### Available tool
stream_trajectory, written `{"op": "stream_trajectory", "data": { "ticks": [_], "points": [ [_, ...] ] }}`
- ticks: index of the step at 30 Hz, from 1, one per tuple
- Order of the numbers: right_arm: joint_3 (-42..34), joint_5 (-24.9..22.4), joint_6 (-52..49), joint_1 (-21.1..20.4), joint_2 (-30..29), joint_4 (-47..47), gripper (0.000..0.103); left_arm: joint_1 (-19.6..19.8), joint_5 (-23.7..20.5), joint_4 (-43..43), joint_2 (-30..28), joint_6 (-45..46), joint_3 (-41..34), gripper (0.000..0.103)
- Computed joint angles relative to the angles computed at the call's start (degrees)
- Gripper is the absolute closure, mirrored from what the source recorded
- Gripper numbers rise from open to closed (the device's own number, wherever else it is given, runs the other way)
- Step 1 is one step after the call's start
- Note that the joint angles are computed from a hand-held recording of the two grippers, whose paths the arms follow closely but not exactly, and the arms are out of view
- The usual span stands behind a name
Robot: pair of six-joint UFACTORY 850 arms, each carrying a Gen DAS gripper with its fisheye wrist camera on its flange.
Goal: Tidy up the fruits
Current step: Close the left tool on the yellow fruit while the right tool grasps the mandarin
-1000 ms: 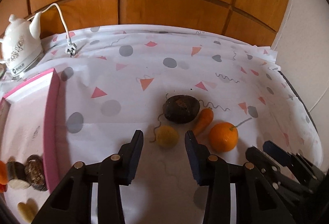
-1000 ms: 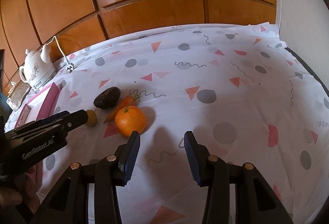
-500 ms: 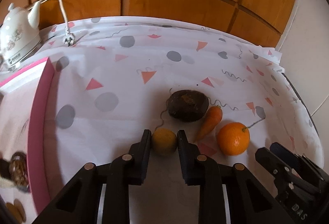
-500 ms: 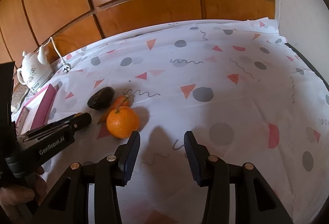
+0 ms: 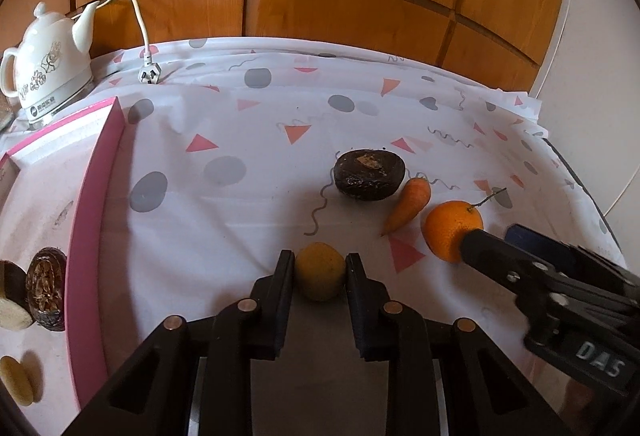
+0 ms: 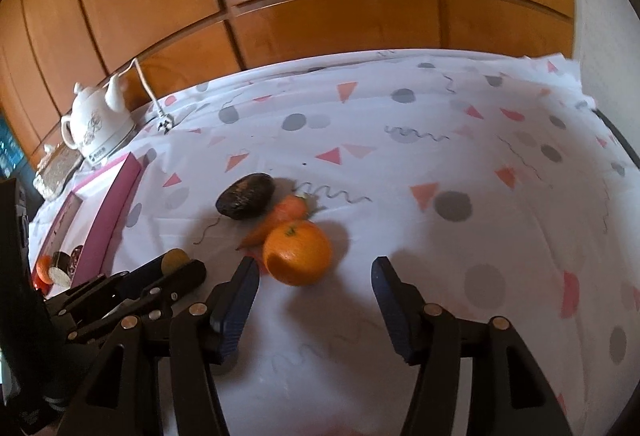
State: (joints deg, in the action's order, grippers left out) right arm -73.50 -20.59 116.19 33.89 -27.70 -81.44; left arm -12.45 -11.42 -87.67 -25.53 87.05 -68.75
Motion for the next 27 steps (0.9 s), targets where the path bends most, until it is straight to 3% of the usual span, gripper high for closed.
{"op": "stream_trajectory", "data": {
  "ticks": [8, 12, 13, 27],
  "points": [
    [-5.3, -3.0, -12.1, 0.1, -4.1, 7.0, 0.044, -0.6, 1.6, -6.8, 0.2, 7.4, 0.6, 0.077],
    [-6.2, -3.1, -13.8, -0.2, -5.2, 9.1, 0.062, -0.4, 1.1, -7.6, 0.2, 8.0, 0.6, 0.077],
    [-6.4, -3.5, -14.4, -0.2, -5.4, 9.7, 0.062, -0.4, 1.1, -7.9, 0.2, 8.3, 0.6, 0.077],
    [-5.3, -2.8, -9.1, -0.2, -4.9, 5.0, 0.063, -0.3, 0.6, -9.0, 0.2, 9.1, 0.7, 0.078]
  ]
}}
